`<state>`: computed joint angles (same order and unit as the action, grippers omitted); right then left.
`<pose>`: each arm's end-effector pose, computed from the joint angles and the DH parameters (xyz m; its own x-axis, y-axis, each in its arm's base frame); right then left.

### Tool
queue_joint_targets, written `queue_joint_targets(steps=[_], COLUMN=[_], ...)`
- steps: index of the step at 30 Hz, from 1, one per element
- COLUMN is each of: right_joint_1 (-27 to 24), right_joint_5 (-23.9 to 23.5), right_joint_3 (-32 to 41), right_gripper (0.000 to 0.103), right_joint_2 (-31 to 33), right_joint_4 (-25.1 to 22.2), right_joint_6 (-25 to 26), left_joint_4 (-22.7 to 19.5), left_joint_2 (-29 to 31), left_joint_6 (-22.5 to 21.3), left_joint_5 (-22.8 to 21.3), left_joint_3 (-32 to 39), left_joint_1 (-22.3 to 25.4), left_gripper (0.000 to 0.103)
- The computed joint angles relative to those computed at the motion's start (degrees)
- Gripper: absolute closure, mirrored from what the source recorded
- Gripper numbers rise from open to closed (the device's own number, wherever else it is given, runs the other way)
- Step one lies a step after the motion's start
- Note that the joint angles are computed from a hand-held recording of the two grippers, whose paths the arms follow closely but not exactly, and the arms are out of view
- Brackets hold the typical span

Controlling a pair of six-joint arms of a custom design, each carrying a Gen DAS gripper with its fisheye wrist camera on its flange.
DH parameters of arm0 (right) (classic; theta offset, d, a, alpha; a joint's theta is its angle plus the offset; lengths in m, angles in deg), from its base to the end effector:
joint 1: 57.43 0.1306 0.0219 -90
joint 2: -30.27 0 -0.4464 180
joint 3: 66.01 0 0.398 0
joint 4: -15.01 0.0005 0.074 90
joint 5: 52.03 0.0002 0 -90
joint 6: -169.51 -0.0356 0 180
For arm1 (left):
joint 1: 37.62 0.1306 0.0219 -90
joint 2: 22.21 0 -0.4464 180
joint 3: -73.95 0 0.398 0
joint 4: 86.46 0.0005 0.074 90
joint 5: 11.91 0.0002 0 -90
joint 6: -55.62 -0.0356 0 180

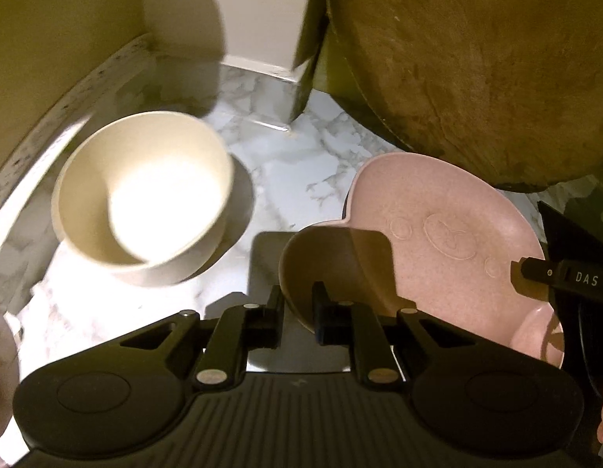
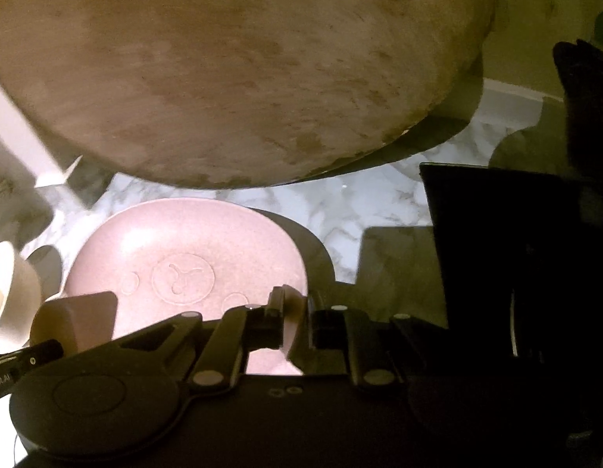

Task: Organize plates and bowls
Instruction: 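Lift the pink bear-shaped plate with both tools and carry it toward the plate stack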

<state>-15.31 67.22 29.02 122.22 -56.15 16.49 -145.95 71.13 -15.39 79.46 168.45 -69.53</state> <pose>0.3633 0.3043 0.5006 -0.7131 0.4035 -0.5733 0.4091 0.9036 0.1270 0.4264 -0.2671 0.4909 -0.8586 0.1514 -0.4898 0.2747 0.9426 -0.1901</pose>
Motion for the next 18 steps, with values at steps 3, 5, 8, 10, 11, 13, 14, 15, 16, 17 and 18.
queue_joint_targets(steps=[3,5,8,10,11,13,14,15,16,17,18], right_joint_1=[2.2,3.79,6.15,7.59,8.39,9.99,10.83,11.68,12.45,13.26,13.94], right_joint_5=[1.22,2.22,3.27,3.95,4.17,4.72,5.0,5.18,5.36,5.57,5.59], right_joint_3=[1.22,2.16,3.85,4.86,5.49,6.62,7.28,8.0,8.49,9.16,9.71], right_gripper=[0.091,0.091,0.092,0.092,0.092,0.092,0.092,0.092,0.092,0.092,0.092], right_joint_2=[0.05,0.07,0.1,0.25,0.37,0.68,0.91,1.15,1.28,1.55,1.77], right_joint_4=[-1.7,-2.77,-4.41,-5.29,-5.83,-6.74,-7.27,-7.78,-8.03,-8.39,-8.63], right_joint_6=[-0.6,-1.0,-2.2,-2.8,-3.22,-4.19,-4.52,-4.74,-4.9,-4.93,-4.88], left_joint_4=[-1.14,-1.74,-2.84,-3.61,-4.1,-5.12,-5.67,-6.36,-7.2,-8.03,-8.43], left_joint_2=[-2.39,-4.2,-6.82,-8.6,-9.42,-11.12,-11.99,-12.92,-13.68,-14.68,-15.52], left_joint_6=[-0.42,-0.58,-0.88,-1.35,-1.51,-1.96,-2.12,-2.25,-2.34,-2.61,-2.85], left_joint_5=[0.16,0.56,0.66,0.55,0.67,0.75,0.95,1.21,1.3,1.45,1.48], left_joint_3=[-1.14,-1.98,-2.92,-3.41,-3.61,-4.04,-4.26,-4.47,-4.54,-4.75,-4.98], left_joint_1=[0.63,1.23,1.94,2.44,2.82,3.6,4.06,4.63,5.03,5.57,6.1], left_gripper=[0.09,0.09,0.09,0.09,0.09,0.09,0.09,0.09,0.09,0.09,0.09])
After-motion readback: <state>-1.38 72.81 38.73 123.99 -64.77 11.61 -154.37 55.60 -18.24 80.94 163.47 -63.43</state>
